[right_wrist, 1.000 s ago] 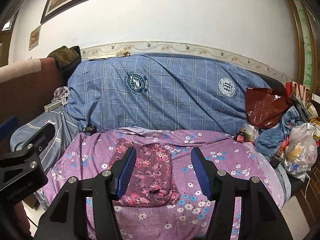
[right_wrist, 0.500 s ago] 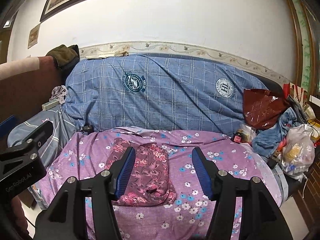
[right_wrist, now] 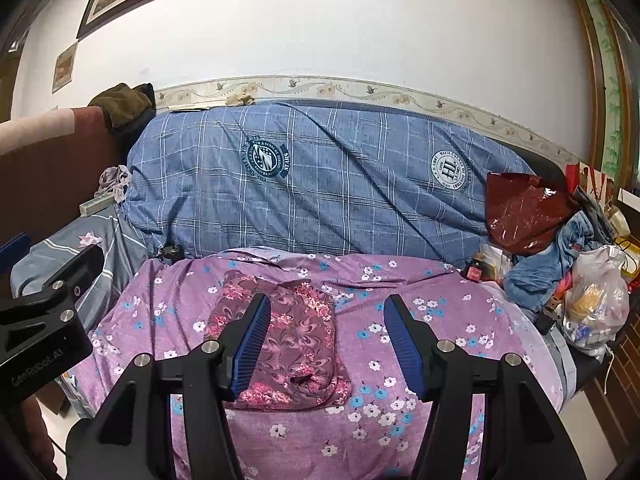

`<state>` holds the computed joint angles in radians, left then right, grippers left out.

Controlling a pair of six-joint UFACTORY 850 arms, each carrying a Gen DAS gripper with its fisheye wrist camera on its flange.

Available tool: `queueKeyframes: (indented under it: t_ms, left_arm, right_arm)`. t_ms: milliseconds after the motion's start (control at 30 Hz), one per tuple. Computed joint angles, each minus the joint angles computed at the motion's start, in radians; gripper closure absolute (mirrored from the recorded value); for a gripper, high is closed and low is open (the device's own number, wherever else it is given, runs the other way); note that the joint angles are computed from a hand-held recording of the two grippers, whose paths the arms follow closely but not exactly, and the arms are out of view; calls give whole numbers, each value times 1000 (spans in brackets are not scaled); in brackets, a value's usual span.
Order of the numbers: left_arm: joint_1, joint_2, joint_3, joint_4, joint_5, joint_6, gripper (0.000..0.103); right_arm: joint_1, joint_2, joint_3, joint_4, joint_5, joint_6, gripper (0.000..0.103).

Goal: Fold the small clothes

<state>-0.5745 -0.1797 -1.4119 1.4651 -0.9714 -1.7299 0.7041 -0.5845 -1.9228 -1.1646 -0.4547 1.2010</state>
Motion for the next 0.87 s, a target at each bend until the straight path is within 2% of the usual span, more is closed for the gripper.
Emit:
queueKeyframes:
  t_ms: [567, 867]
  left_arm:
    - [9, 3, 2, -16, 17, -1, 0]
    - [28, 26, 46, 68, 114, -97, 0]
  right_arm:
    - [3, -12, -18, 19, -6, -27, 42]
    - [0, -44, -55, 84, -11, -92, 42]
